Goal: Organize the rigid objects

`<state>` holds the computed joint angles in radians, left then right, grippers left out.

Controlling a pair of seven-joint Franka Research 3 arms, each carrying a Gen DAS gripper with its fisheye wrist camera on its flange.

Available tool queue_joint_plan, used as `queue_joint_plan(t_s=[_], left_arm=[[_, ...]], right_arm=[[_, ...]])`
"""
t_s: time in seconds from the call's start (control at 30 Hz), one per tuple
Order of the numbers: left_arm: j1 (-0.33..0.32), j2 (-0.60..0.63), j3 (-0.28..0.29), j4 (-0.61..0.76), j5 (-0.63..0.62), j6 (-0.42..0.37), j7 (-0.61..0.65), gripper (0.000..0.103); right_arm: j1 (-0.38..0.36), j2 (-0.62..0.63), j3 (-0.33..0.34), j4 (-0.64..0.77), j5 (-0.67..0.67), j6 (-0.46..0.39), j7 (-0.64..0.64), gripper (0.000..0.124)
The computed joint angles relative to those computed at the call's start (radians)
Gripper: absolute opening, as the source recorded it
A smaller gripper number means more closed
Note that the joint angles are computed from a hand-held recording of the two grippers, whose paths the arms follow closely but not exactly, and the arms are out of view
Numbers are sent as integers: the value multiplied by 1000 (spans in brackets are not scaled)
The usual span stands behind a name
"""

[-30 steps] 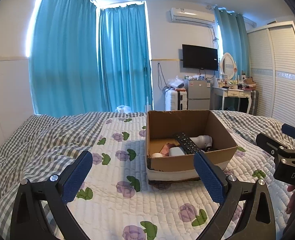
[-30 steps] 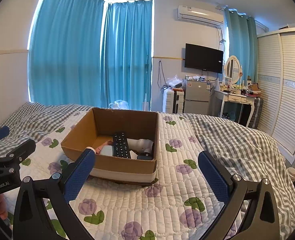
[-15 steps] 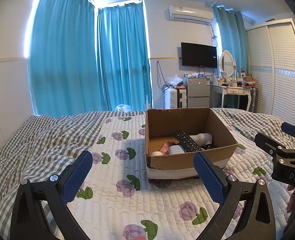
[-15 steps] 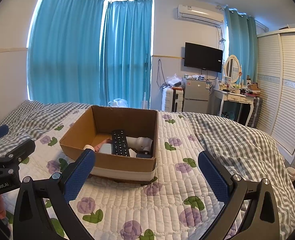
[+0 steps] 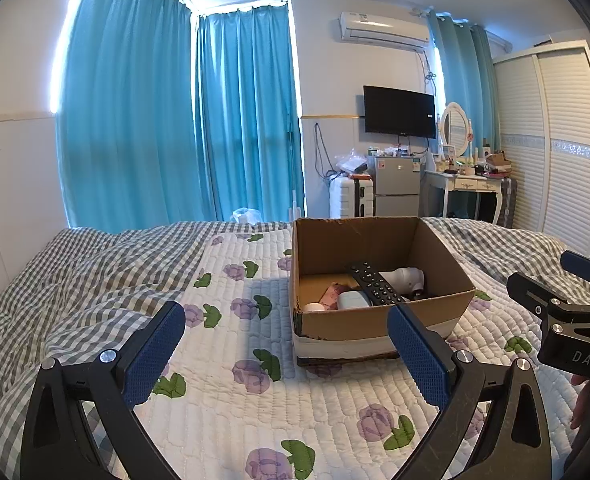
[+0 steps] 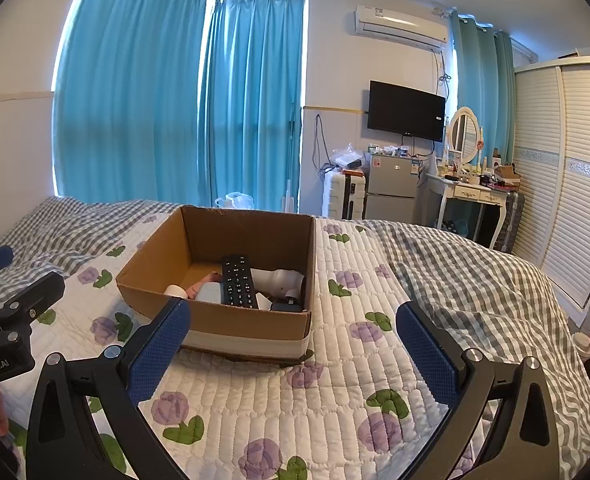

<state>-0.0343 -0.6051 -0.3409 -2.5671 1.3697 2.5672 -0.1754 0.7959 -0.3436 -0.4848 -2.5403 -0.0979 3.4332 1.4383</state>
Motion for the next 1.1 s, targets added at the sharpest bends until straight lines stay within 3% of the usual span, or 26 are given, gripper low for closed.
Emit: queue_joint_plan(t_s=[1.1], left_arm=[[-5,-4,-3,-3,-4,-1,17,103]], right_arm=[[-2,1,0,-4,10,-5,-6,103]])
